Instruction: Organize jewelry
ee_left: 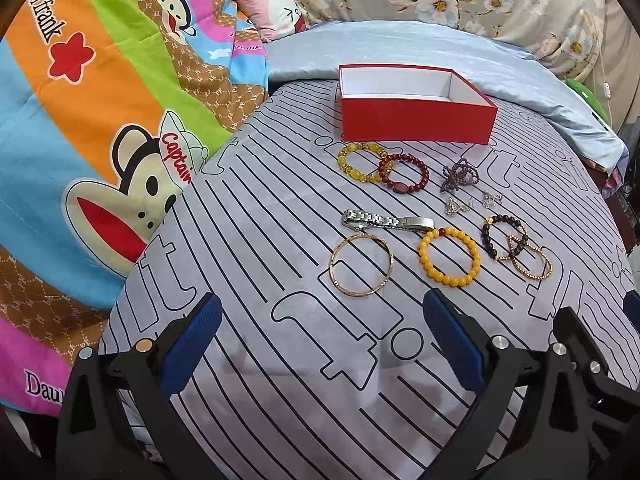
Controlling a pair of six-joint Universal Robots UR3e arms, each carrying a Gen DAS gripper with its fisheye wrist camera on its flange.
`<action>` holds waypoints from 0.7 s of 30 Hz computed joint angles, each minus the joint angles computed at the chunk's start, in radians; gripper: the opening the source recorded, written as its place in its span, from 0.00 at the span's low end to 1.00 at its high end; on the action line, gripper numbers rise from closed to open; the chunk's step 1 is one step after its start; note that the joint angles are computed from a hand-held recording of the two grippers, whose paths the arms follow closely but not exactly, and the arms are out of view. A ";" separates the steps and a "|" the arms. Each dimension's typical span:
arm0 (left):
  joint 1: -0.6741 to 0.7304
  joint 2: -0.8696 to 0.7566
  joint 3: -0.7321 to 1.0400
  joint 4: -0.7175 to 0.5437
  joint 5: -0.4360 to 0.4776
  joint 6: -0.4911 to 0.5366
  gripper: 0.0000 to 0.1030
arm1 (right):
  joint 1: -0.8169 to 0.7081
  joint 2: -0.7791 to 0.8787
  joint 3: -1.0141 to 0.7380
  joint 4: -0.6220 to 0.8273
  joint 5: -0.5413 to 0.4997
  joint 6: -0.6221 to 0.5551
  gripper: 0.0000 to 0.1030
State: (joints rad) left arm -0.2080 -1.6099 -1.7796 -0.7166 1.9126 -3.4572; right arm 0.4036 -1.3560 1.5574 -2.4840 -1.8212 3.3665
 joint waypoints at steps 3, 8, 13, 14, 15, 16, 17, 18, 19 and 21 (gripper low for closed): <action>0.003 0.001 -0.004 0.002 -0.003 0.001 0.95 | -0.002 -0.002 0.005 -0.004 0.002 -0.001 0.90; 0.001 -0.001 -0.001 0.000 0.000 0.000 0.95 | -0.004 -0.006 0.010 -0.004 0.005 -0.001 0.90; 0.000 -0.003 0.002 -0.004 0.001 -0.003 0.95 | -0.007 -0.006 0.013 -0.006 0.010 -0.004 0.90; -0.003 -0.004 0.003 -0.005 0.004 -0.006 0.95 | -0.007 -0.006 0.017 -0.011 0.013 -0.003 0.90; -0.003 -0.004 0.003 -0.005 0.005 -0.007 0.95 | -0.009 -0.007 0.020 -0.013 0.016 -0.003 0.90; -0.003 -0.005 0.003 -0.006 0.004 -0.008 0.95 | -0.010 -0.007 0.023 -0.016 0.019 -0.004 0.90; -0.003 -0.005 0.003 -0.006 0.004 -0.008 0.95 | -0.010 -0.006 0.025 -0.018 0.019 -0.003 0.90; -0.004 -0.005 0.003 -0.007 0.005 -0.008 0.95 | -0.010 -0.005 0.026 -0.020 0.019 -0.004 0.90; -0.006 -0.007 0.003 -0.006 0.007 -0.011 0.95 | -0.009 -0.006 0.025 -0.018 0.017 -0.003 0.90; -0.006 -0.007 0.003 -0.006 0.007 -0.011 0.95 | -0.009 -0.006 0.025 -0.018 0.017 -0.003 0.90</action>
State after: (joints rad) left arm -0.2142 -1.6171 -1.7768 -0.7227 1.9195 -3.4684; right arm 0.3947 -1.3622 1.5825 -2.5023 -1.8042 3.3638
